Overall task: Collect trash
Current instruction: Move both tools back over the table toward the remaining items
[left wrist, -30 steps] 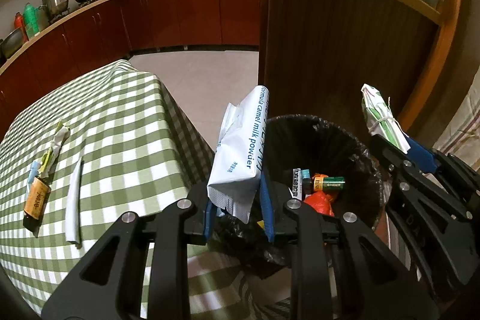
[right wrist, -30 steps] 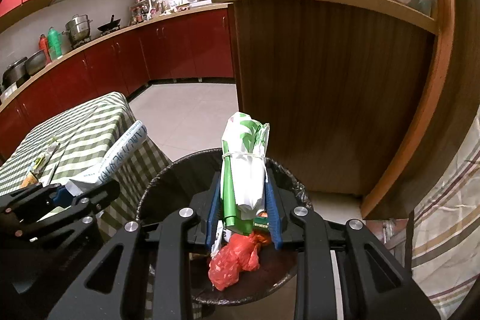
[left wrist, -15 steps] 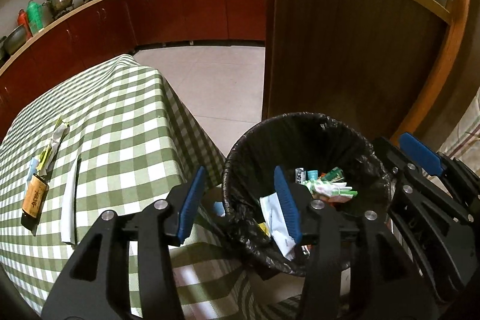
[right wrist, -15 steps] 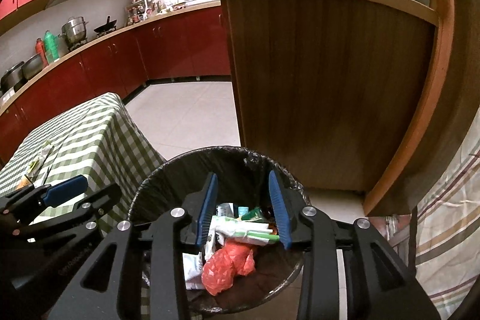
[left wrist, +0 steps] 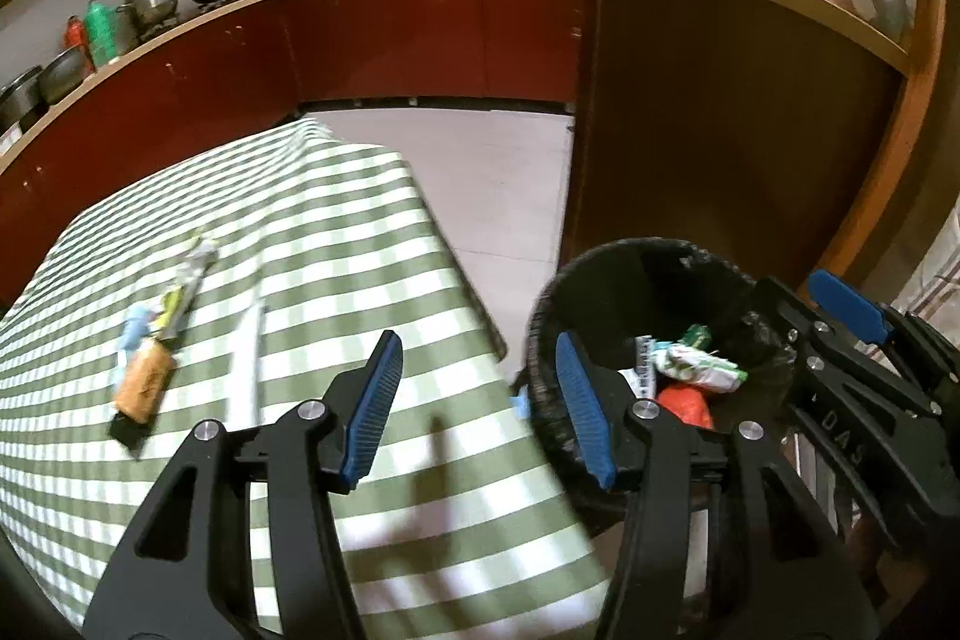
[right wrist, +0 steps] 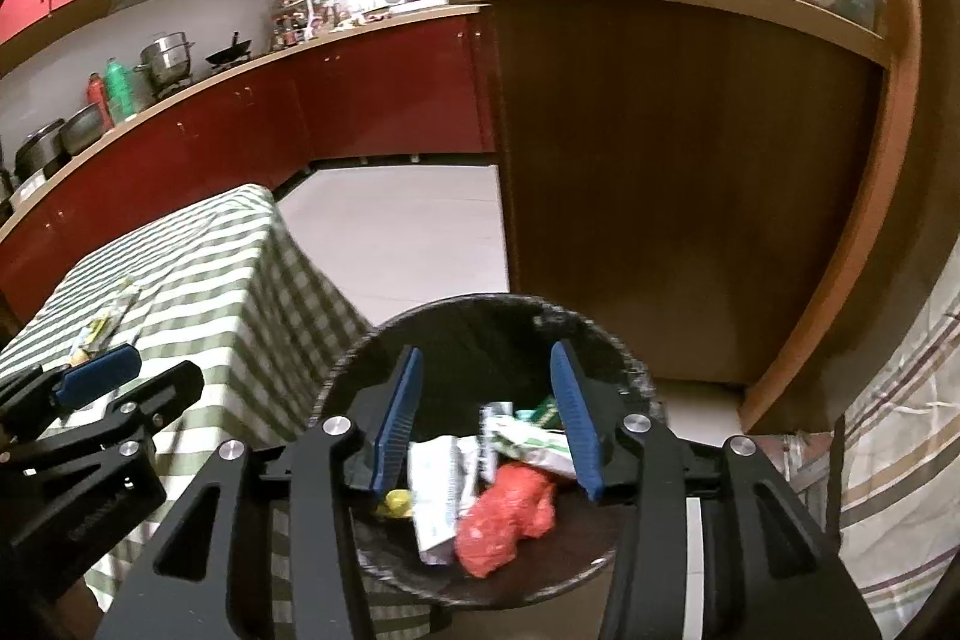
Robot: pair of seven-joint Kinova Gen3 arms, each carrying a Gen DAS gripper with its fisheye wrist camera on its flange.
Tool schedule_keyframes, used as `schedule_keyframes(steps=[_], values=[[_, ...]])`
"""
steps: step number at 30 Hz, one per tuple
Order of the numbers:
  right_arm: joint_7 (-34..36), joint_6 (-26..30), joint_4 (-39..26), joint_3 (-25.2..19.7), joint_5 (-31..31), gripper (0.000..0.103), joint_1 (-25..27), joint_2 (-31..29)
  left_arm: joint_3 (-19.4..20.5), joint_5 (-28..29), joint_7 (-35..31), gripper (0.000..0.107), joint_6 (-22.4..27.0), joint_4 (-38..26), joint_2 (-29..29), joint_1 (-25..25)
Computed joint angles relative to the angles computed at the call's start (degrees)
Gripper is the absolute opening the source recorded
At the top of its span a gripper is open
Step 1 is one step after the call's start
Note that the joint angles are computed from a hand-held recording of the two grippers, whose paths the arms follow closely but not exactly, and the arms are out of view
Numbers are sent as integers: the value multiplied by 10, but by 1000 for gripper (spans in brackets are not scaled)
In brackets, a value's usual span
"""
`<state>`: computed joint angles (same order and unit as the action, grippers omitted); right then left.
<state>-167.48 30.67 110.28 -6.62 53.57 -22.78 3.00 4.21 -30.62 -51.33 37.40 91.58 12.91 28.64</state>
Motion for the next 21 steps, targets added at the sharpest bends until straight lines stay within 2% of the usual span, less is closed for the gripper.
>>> schedule_keyframes(steps=[4, 12, 21], values=[[8, 5, -14, -9, -4, 45, -14, 5, -10, -21, 17, 52, -1, 31, -28, -10], [25, 18, -47, -18, -12, 45, -55, 23, -3, -28, 16, 52, 8, 71, -71, -74], [63, 25, -102, -13, -34, 45, -109, 60, -3, -4, -11, 52, 7, 107, -106, -153]])
